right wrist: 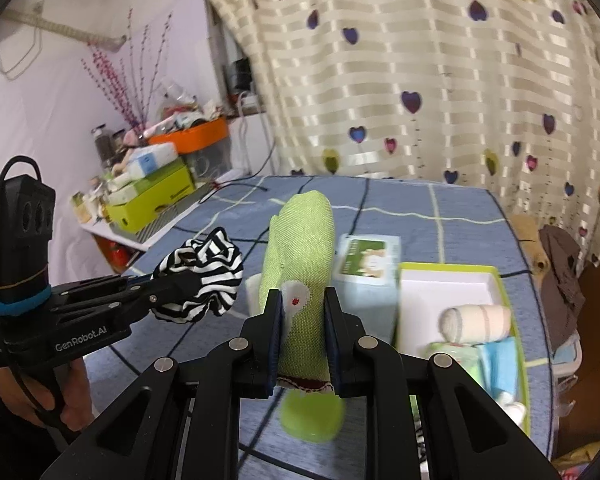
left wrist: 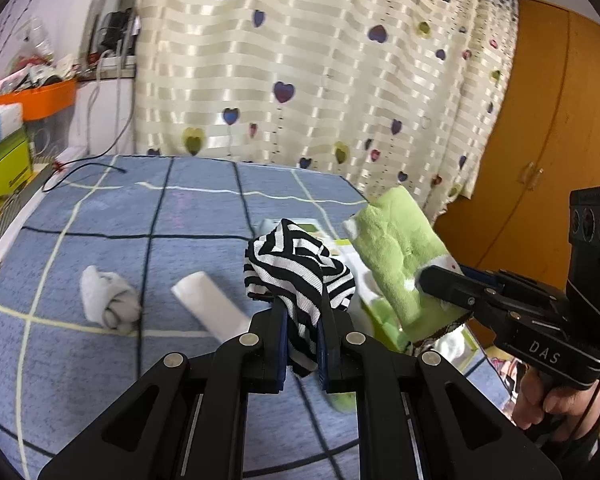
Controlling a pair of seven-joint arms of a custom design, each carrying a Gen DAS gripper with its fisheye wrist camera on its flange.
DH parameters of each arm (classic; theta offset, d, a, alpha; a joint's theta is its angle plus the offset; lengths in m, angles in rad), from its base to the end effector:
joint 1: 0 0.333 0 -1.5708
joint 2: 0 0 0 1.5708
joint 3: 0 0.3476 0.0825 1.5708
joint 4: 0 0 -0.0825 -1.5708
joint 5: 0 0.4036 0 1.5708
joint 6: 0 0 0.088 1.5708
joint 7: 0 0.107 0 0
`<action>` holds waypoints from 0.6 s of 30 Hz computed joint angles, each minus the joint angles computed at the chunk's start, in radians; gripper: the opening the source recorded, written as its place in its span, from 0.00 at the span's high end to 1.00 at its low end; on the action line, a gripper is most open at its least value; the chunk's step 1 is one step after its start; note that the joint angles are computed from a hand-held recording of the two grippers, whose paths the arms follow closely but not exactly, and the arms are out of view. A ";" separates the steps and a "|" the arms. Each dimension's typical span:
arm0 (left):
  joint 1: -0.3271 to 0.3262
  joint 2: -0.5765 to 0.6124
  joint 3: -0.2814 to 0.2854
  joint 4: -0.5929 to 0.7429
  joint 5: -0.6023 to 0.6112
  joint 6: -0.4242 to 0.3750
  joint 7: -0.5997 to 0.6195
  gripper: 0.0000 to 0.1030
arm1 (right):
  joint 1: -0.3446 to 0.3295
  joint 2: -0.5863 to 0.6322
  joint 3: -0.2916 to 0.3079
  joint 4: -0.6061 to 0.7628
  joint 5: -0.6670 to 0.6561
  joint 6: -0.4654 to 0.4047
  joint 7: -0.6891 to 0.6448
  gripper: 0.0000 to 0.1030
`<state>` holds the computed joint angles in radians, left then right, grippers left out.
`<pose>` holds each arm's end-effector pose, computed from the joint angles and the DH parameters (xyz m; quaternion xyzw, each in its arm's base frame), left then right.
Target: Organize soft objects
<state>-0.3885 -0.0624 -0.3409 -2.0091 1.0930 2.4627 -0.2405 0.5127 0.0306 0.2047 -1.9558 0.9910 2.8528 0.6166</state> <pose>0.4409 -0.4015 0.5611 -0.7225 0.5003 -0.3875 0.2783 0.5010 0.3753 0.5660 -0.8144 0.3173 -0.0935 0.4768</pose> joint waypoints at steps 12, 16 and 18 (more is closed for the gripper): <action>-0.040 0.123 0.031 0.141 -0.009 0.025 0.101 0.88 | -0.043 -0.019 -0.037 -0.017 0.073 0.014 -0.040 0.82; -0.058 0.161 0.048 0.188 -0.011 0.030 0.135 0.88 | -0.056 -0.003 -0.041 -0.004 0.057 0.015 -0.024 0.82; -0.067 0.183 0.056 0.215 -0.018 0.031 0.159 0.88 | -0.063 0.006 -0.042 0.004 0.047 0.014 -0.016 0.82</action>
